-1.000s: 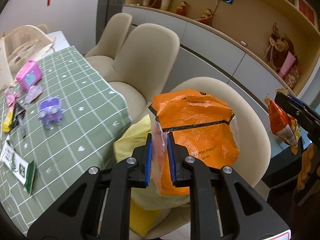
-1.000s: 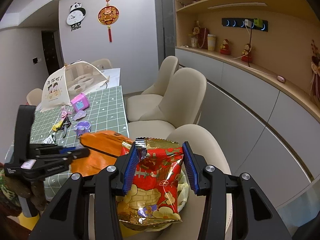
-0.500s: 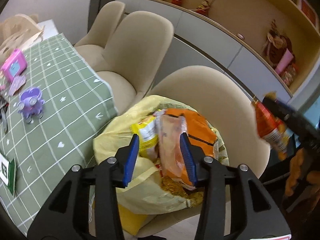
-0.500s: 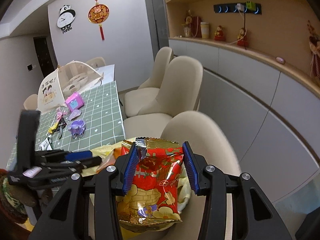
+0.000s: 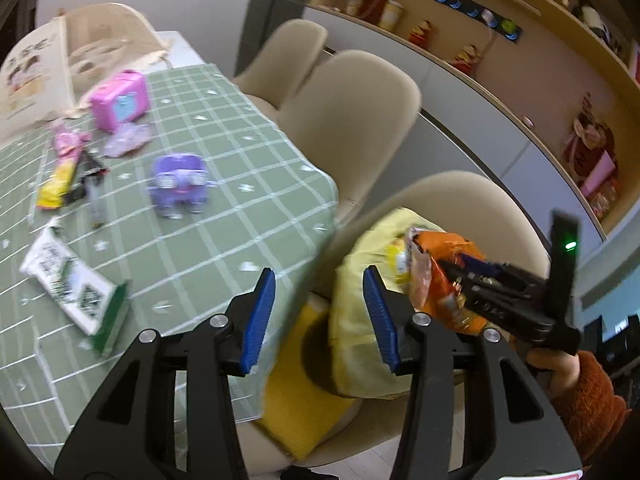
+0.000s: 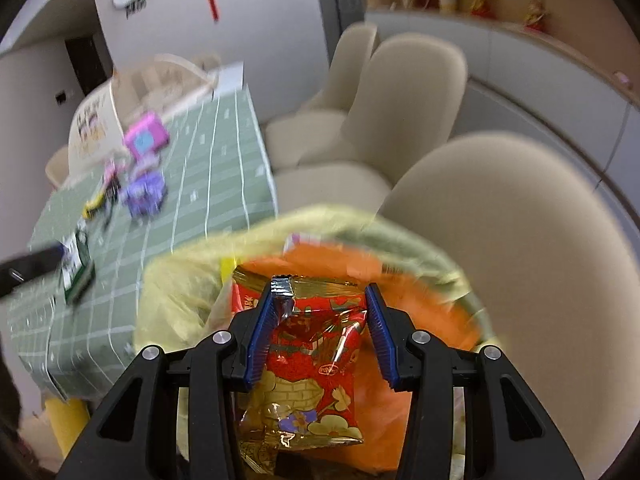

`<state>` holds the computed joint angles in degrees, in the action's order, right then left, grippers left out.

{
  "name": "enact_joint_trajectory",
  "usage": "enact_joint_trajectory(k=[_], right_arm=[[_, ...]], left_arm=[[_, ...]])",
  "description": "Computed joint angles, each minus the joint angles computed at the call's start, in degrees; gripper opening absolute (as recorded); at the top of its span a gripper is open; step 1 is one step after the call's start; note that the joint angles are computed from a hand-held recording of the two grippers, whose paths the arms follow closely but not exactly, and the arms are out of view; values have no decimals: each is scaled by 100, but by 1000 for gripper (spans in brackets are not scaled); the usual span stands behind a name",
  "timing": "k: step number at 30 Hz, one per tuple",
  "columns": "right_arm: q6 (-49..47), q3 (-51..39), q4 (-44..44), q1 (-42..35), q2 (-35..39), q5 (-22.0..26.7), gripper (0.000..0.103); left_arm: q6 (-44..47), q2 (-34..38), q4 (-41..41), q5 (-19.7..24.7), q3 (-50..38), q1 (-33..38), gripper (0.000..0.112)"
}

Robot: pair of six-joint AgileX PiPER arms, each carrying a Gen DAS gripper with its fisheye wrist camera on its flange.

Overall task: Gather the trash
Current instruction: 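Open the left tool to drop the orange bag while the right tool drops the red packet into the bag, then move both tools back to the table and grasp the green milk carton with the left tool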

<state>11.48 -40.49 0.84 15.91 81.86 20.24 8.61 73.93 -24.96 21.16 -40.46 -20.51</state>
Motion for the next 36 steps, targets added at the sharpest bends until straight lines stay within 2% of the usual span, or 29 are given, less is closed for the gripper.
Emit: enact_joint_trajectory(k=[3, 10, 16, 17, 18, 20, 22, 23, 27, 30, 34, 36], right_arm=[[259, -128, -282, 80, 341, 179, 42], [-52, -255, 59, 12, 768, 449, 42], [209, -7, -6, -47, 352, 213, 45], [24, 43, 188, -103, 266, 162, 48], [-137, 62, 303, -139, 200, 173, 57], [231, 114, -153, -76, 52, 198, 69], [866, 208, -864, 49, -161, 199, 69], [850, 249, -894, 28, -254, 204, 69], [287, 369, -358, -74, -716, 225, 69], [400, 368, -554, 4, -958, 359, 69], [146, 332, -311, -125, -1120, 600, 69], [349, 382, -571, -91, -1154, 639, 69]], left_arm=[[480, -278, -392, 128, 217, 518, 45], [1393, -376, -1126, 275, 510, 1337, 45], [1938, -470, -1482, 306, 738, 1890, 46], [2002, -476, -1525, 310, 762, 1981, 46], [2056, -484, -1568, 302, 794, 2063, 47], [2129, -501, -1623, 287, 861, 2270, 48], [2134, -500, -1634, 271, 920, 2502, 48], [2132, -498, -1634, 266, 941, 2590, 48], [2303, -413, -1756, 257, 1011, 3126, 48], [2439, -336, -1840, 318, 1026, 3577, 48], [2689, -338, -1997, 459, 1058, 4018, 48], [2842, -361, -2092, 530, 1077, 4193, 48]])
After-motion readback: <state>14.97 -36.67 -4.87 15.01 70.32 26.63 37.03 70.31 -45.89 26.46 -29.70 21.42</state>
